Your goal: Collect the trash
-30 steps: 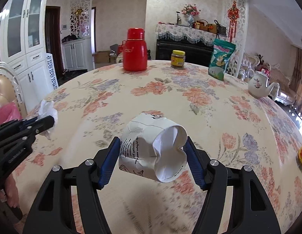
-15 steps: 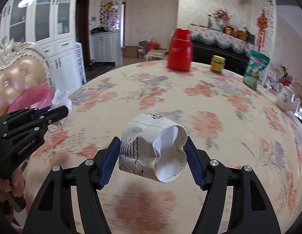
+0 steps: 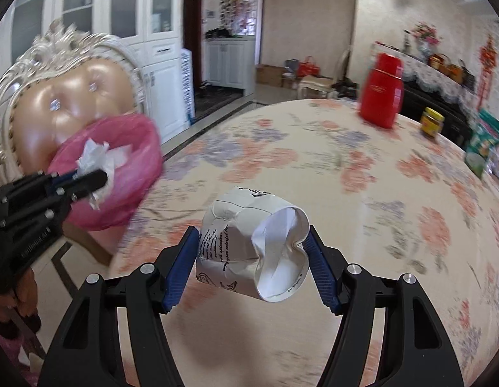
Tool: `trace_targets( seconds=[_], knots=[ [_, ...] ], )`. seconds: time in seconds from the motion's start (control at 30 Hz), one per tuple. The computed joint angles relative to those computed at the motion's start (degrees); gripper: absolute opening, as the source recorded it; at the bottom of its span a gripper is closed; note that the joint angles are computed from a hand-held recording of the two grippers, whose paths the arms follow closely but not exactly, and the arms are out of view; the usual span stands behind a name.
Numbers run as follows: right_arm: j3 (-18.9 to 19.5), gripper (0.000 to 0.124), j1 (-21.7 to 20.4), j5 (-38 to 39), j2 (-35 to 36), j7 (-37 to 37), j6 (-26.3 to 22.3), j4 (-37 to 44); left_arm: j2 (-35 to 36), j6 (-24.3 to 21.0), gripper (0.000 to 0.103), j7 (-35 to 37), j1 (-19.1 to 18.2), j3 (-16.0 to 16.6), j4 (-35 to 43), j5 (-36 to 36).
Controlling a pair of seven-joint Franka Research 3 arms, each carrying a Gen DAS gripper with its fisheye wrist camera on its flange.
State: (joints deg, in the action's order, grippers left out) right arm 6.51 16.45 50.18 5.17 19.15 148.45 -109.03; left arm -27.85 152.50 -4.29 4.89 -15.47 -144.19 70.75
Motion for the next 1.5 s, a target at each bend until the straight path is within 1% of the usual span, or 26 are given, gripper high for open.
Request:
trace_targets(
  seconds=[0.13, 0.17, 0.27, 0.37, 0.43, 0.5, 0.63, 0.7, 0.77, 0.87, 1.0, 1.1, 1.17, 1.2, 1.23, 1.27, 1.3, 1.33, 1.37, 1.4, 1.43, 1.47, 1.5],
  knots=[
    [1.2, 0.063, 1.4, 0.3, -0.1, -0.9, -2.2, 0.3, -7.7, -2.0, 0.013, 2.7, 0.4, 1.9, -5.2, -2.7],
    [1.6, 0.063, 1.9, 0.5, 0.2, -0.8, -3.4, 0.9, -9.0, -2.2, 0.013, 3.7, 0.7, 2.3, -6.0, -3.6],
    [2.4, 0.063, 3.2, 0.4, 1.1, -0.6, -4.5, 2.5, -13.9, -3.6, 0.013, 6.9, 2.5, 3.9, -9.1, -6.7],
    [3.5, 0.063, 4.6, 1.0, 1.7, -1.5, -4.9, 4.0, -16.1, -2.7, 0.013, 10.3, 4.6, 5.8, -10.7, -9.6],
    [4.1, 0.064, 5.4, 2.1, 2.2, -2.6, -5.1, 4.9, -17.5, -1.5, 0.013, 11.6, 6.7, 6.7, -11.6, -10.5],
    [4.7, 0.064, 6.1, 3.0, 3.3, -3.1, -5.5, 6.4, -17.2, 0.2, 0.013, 13.1, 8.7, 7.1, -11.7, -11.3],
    [5.6, 0.064, 7.4, 2.0, 6.6, 0.1, -7.3, 10.5, -15.9, 4.1, 0.013, 14.7, 13.0, 8.1, -11.5, -13.1],
    [6.1, 0.064, 8.0, 1.1, 8.1, 1.4, -7.3, 12.1, -15.4, 6.2, 0.013, 14.5, 15.5, 7.9, -11.4, -13.6],
    [6.5, 0.064, 8.4, 0.4, 9.3, 2.7, -7.5, 13.5, -14.4, 7.4, 0.013, 15.3, 17.4, 7.2, -10.9, -14.0],
    [7.2, 0.064, 8.7, -0.2, 10.6, 3.5, -7.8, 15.0, -13.0, 8.2, 0.014, 17.0, 19.3, 6.3, -9.9, -14.2],
    [8.0, 0.064, 9.1, -0.5, 11.2, 2.0, -6.8, 15.1, -11.3, 10.0, 0.016, 17.6, 21.4, 6.1, -8.8, -14.4],
    [8.2, 0.065, 9.5, -1.3, 12.2, 3.0, -7.1, 15.8, -9.1, 11.7, 0.017, 18.4, 22.8, 5.9, -7.4, -14.3],
    [8.4, 0.065, 9.5, -1.7, 12.5, 2.7, -7.5, 16.0, -8.3, 12.3, 0.025, 18.6, 23.5, 5.4, -6.9, -13.8],
    [8.5, 0.071, 9.4, -1.8, 12.7, 2.1, -8.1, 16.1, -8.0, 12.6, 0.038, 18.1, 24.3, 4.8, -6.7, -13.1],
    [8.7, 0.076, 9.1, -1.7, 12.8, 1.2, -9.1, 16.2, -8.2, 12.5, 0.057, 17.0, 25.1, 4.1, -6.6, -12.5],
    [8.9, 0.079, 8.8, -0.8, 12.6, 0.0, -9.0, 15.8, -8.6, 12.6, 0.066, 15.8, 25.9, 3.6, -6.8, -11.7],
    [8.9, 0.079, 8.7, -0.3, 12.3, -0.6, -8.6, 15.4, -9.8, 12.5, 0.076, 12.8, 27.6, 2.1, -7.2, -10.0],
    [8.7, 0.079, 8.7, -0.4, 12.0, -0.8, -8.4, 15.2, -10.5, 12.3, 0.079, 11.5, 28.1, 1.7, -7.5, -9.0],
    [8.6, 0.079, 8.5, -0.2, 11.6, -1.2, -8.1, 14.8, -11.3, 12.0, 0.079, 10.6, 28.2, 1.6, -7.8, -8.1],
    [8.5, 0.079, 8.4, 0.3, 11.1, -1.6, -7.7, 14.3, -12.2, 11.6, 0.081, 10.7, 27.6, 1.9, -8.2, -7.6],
    [8.4, 0.079, 8.0, 1.1, 10.4, -2.3, -7.3, 13.8, -13.2, 9.6, 0.085, 10.8, 27.1, 1.3, -8.4, -7.5],
    [8.2, 0.079, 7.8, 1.6, 10.0, -2.4, -7.2, 13.5, -14.6, 6.2, 0.089, 10.2, 26.9, -0.4, -8.4, -6.8],
    [8.0, 0.079, 7.5, 2.5, 9.3, -2.7, -7.0, 13.2, -16.0, 2.8, 0.099, 8.9, 26.9, -2.4, -8.4, -5.4]
  ],
)
